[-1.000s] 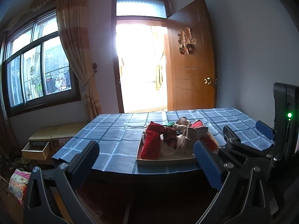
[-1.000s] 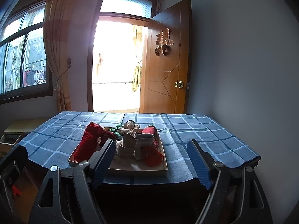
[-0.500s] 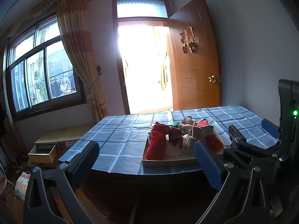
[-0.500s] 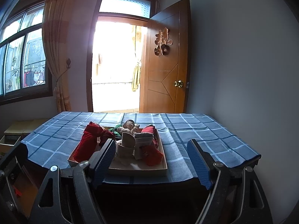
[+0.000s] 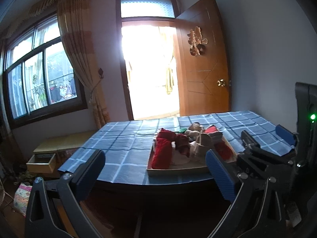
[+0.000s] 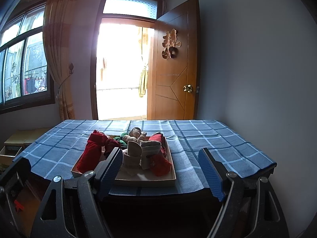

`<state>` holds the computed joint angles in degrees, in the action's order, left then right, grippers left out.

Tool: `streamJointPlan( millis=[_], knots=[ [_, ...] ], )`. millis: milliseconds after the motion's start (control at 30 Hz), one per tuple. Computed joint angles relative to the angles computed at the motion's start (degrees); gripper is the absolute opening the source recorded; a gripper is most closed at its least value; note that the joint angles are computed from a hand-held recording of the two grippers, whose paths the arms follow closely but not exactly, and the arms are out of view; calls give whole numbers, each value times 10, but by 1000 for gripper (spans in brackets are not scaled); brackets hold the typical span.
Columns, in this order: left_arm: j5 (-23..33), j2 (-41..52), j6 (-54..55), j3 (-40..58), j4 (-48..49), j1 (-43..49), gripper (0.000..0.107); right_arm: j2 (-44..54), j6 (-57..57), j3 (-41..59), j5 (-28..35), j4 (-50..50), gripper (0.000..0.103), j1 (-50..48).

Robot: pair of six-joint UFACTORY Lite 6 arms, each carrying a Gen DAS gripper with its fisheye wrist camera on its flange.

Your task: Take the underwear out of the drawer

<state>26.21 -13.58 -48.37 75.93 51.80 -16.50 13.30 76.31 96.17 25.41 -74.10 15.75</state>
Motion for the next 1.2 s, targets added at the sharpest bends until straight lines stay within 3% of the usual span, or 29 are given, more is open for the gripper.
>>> streamJointPlan(
  millis=[633,933,1200],
  knots=[
    [-19,5,71,10,-83,25,103,-5,-4,-6,-5,1,81,-2],
    [-8,13,17,11,-25,24,103,-8,11,-12,5,-26,81,9],
    [-17,20,54,17,-73,33,103,-9,13,-11,1,-19,81,5]
  ],
)
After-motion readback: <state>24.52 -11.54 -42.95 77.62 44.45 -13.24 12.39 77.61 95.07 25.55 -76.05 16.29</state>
